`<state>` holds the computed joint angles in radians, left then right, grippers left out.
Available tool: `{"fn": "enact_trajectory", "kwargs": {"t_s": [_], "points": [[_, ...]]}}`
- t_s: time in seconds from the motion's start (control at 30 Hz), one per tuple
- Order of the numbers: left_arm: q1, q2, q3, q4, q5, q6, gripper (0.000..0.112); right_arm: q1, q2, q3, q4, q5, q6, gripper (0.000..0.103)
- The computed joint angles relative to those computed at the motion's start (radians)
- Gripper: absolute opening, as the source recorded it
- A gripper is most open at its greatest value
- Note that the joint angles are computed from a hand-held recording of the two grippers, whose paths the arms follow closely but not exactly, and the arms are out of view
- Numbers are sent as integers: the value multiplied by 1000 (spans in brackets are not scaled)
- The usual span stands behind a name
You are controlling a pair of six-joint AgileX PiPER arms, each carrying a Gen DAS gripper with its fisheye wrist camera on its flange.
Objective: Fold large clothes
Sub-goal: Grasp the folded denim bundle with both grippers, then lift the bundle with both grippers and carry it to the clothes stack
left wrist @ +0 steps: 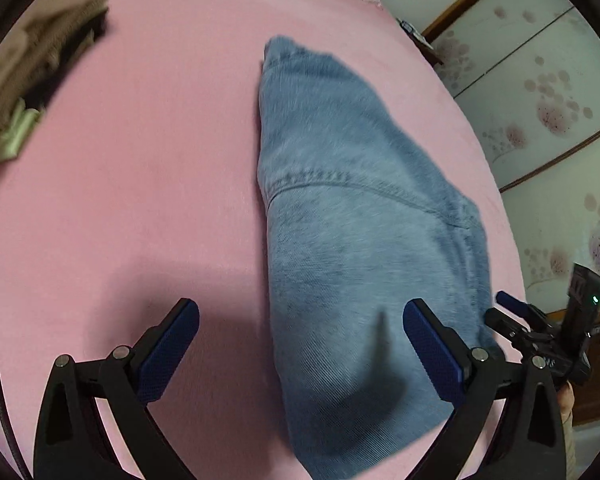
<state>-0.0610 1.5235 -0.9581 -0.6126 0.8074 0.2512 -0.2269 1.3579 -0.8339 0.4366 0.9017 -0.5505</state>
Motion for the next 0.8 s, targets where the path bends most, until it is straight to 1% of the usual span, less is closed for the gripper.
{"fn": "enact_trajectory", "kwargs": {"t_s": [0.13,0.27,0.4,0.43,0.5,0.57,0.63,0.7,0.8], "points": [[-10,82,0,-75,-23,102,101,-63,131,-11,87,5,-78,100],[-8,153,-27,-173,-3,196,101,-138,245,-45,220,63,-231,100],[-23,219,-61,-258,33,272,101,-176,322,-79,309,138,-359,100],[-34,240,-73,-272,44,283,101,-174,335,-85,322,150,-383,98],[-55,265,-93,-271,49,283,101,-153,352,-94,342,173,-420,91],[-59,278,-104,-275,54,297,101,-127,364,-101,346,162,-427,91],[-51,300,-117,-287,79,324,101,-119,377,-107,364,161,-435,91],[-47,314,-143,-270,106,314,101,-102,388,-111,371,148,-429,91],[-62,322,-174,-221,117,278,102,-94,376,-102,371,126,-435,89]]}}
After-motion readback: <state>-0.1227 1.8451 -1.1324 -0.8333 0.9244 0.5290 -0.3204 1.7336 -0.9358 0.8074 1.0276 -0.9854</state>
